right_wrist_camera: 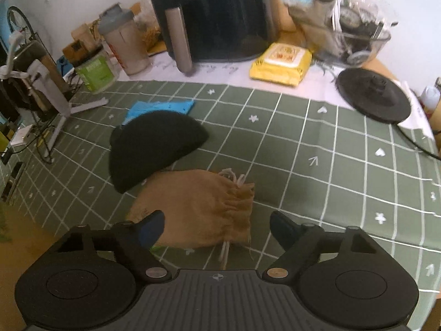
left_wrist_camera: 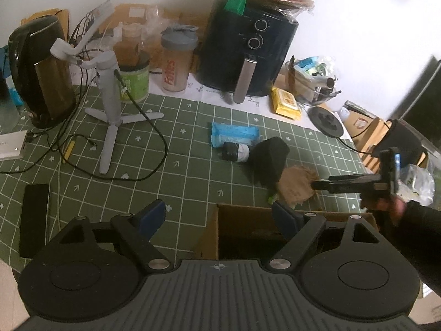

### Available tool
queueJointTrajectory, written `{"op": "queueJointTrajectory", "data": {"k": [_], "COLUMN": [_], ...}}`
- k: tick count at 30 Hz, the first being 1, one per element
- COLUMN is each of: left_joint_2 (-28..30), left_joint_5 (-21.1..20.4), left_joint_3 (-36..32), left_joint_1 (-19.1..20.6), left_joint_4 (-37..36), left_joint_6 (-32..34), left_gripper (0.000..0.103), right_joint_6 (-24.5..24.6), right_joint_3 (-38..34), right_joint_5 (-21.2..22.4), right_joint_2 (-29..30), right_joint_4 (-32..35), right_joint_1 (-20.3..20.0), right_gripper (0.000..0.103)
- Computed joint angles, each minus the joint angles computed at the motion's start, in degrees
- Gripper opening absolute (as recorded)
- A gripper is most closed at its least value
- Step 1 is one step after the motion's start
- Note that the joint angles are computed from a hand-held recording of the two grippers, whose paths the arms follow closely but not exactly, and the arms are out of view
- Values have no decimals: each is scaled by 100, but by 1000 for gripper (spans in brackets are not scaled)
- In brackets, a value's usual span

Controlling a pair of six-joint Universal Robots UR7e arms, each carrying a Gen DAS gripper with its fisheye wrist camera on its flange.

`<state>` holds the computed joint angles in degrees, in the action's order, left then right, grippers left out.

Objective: Organize soft objects
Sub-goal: 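Close the right tool on the drawstring neck of the pouch, then lift the brown pouch upward off the mat with the right tool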

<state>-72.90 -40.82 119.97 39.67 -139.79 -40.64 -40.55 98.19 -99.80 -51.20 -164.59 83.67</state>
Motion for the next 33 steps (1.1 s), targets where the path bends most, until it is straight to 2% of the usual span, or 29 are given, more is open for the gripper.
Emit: {"op": "queueJointTrajectory", "data": {"k": [3, 6, 8, 9, 10, 12, 13, 18, 23, 29, 32, 33], "left_joint_2": [-44, -70, -87, -85, -86, -78, -65, 17, 61, 106, 131, 139], "left_joint_5": [-9, -47, -89, -106, -128, -158, -174, -277, -355, -412, -449, -463], "left_joint_3": [17, -3, -20, -35, -41, -37, -46, -101, -125, -173, -193, -202], "left_joint_1": [-13, 3, 12, 16, 23, 34, 42, 88, 134, 183, 208, 219], "left_joint_4": [82, 214, 294, 325, 328, 299, 289, 137, 13, -93, -180, -200], "left_joint_6": [-115, -247, -291, -307, -310, -289, -266, -21, 160, 367, 507, 551], "left_gripper": [85, 85, 85, 85, 85, 85, 84, 84, 85, 84, 85, 85], "right_joint_6": [163, 227, 237, 213, 209, 232, 243, 516, 681, 1033, 1416, 1541], "right_joint_3": [-173, -269, -230, -213, -200, -189, -164, -14, 186, 466, 502, 531], "right_joint_5": [-123, -281, -201, -182, -172, -235, -278, -187, -203, -585, -859, -816], "right_joint_2": [210, 365, 351, 335, 318, 306, 301, 116, -120, -373, -472, -530], "right_joint_4": [53, 80, 51, 67, 91, 77, 5, -153, -276, -506, -216, -90], "right_joint_1": [-9, 5, -3, -1, 1, 16, 23, -33, -106, -159, -178, -212], "right_gripper": [75, 63, 56, 49, 37, 22, 18, 10, 9, 9, 11, 16]}}
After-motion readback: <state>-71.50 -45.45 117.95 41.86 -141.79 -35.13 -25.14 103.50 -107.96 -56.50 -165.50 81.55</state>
